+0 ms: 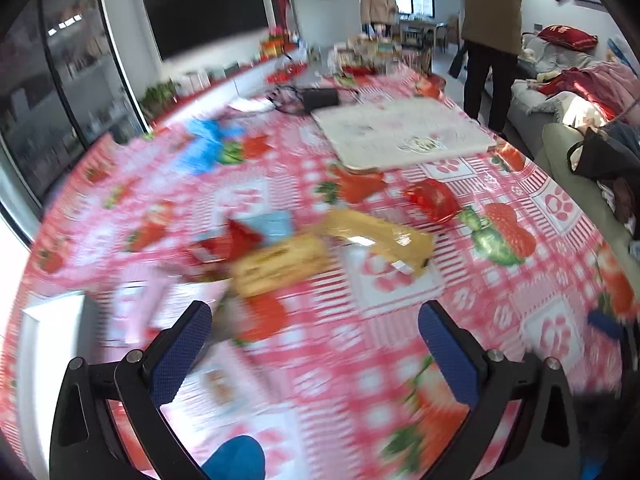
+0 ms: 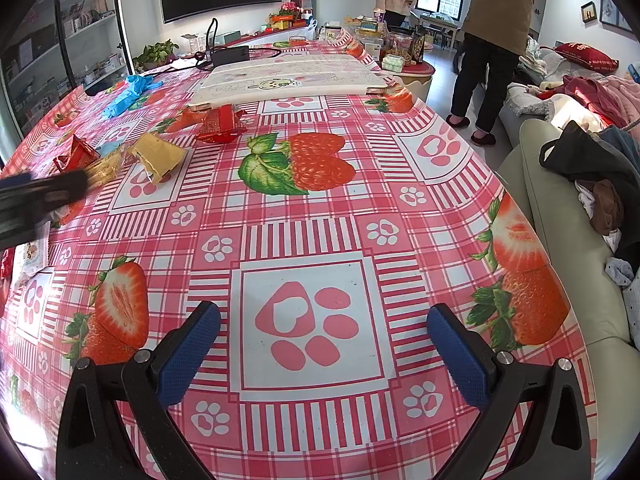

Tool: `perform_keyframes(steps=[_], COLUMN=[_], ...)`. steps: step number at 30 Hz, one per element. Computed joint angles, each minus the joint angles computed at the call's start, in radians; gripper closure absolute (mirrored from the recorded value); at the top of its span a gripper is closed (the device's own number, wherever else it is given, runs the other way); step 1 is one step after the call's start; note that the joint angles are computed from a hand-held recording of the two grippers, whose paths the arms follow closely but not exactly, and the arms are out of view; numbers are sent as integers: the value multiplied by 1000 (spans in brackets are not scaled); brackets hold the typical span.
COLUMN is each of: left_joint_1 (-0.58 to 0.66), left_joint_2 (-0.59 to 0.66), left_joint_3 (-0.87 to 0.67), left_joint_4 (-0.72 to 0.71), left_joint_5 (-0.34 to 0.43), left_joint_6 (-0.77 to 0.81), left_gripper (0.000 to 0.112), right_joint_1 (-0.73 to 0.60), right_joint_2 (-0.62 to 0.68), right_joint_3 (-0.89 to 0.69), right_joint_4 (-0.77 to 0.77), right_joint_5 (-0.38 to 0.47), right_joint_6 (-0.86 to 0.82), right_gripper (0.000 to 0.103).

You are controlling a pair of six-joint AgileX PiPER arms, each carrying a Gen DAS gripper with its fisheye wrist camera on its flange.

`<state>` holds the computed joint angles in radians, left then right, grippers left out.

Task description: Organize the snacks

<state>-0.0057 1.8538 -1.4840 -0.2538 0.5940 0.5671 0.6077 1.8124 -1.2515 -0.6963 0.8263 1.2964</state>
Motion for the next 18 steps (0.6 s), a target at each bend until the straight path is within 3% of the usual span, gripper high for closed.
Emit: perform_keyframes(steps=[5, 10, 11, 15, 18], left_joint_1=[152, 263, 262, 229, 184], left_joint_2=[47, 225, 249, 200, 123], left_joint_3=[-43, -271, -290, -183, -49], left_joint_4=[-40, -118, -106, -81, -133], left_joint_5=[62, 299, 310, 234, 197], left_joint_6=[133, 130, 96, 107, 219], left_gripper=[9, 9, 9, 9, 9], right_joint_1=[-1, 0, -1, 0, 0], right_joint_2=[1, 0, 1, 1, 1], right_joint_3=[-1, -1, -2, -2, -2], right_joint_4=[0, 1, 0, 0, 0], right_joint_5=[0, 1, 0, 0, 1], right_joint_6=[-1, -1, -1, 0, 0], right_gripper=[0, 0, 0, 0, 0])
